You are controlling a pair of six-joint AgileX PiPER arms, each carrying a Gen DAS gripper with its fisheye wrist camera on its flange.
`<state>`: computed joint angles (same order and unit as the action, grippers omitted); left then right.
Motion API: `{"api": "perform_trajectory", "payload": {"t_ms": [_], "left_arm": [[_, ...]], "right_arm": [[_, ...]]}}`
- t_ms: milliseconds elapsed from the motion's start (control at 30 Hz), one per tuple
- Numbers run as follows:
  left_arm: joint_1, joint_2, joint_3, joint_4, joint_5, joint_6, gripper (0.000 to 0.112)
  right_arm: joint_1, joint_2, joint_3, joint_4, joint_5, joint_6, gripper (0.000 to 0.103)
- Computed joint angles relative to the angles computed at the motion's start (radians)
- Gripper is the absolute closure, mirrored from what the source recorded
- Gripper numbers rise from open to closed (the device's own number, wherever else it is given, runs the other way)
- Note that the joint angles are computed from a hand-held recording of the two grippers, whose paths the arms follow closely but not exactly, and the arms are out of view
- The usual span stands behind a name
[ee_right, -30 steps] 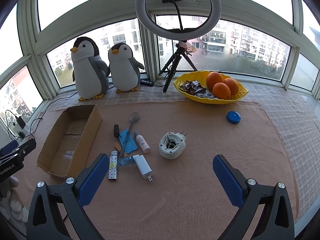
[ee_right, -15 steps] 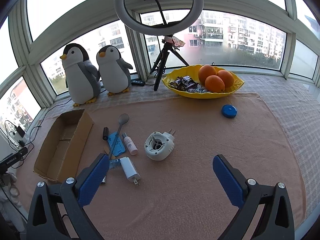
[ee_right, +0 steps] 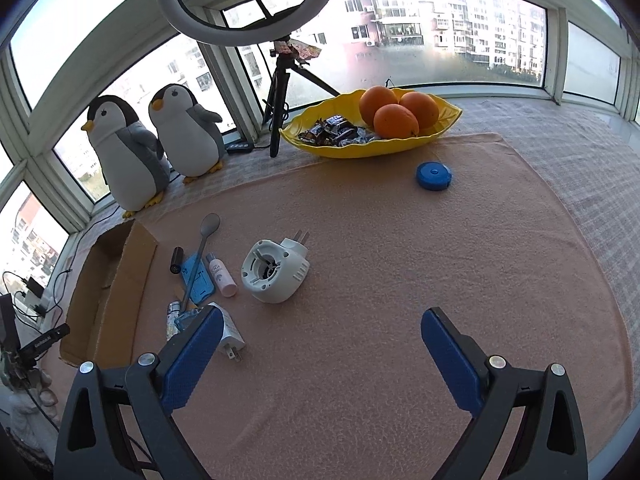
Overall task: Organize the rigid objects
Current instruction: 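Move the left tool to the box rim while the right tool grasps the white plug device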
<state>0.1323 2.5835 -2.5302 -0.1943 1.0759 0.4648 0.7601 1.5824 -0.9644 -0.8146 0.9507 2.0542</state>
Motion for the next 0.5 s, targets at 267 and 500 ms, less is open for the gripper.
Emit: {"api": "perform_trajectory", "payload": {"t_ms": [267, 500], "left_arm": [[-0.013, 0.066, -0.083, 0.020, 0.048, -0.001, 0.051], [-0.017, 0.105, -0.133, 0.007, 0.084, 0.016, 0.073]], "right_arm": [[-0.132, 0.051, -0.022, 0.066, -0.164, -0.127, 0.036], [-0.270, 0.136, -0.058, 0.199, -0.343, -0.276, 0.048]]}}
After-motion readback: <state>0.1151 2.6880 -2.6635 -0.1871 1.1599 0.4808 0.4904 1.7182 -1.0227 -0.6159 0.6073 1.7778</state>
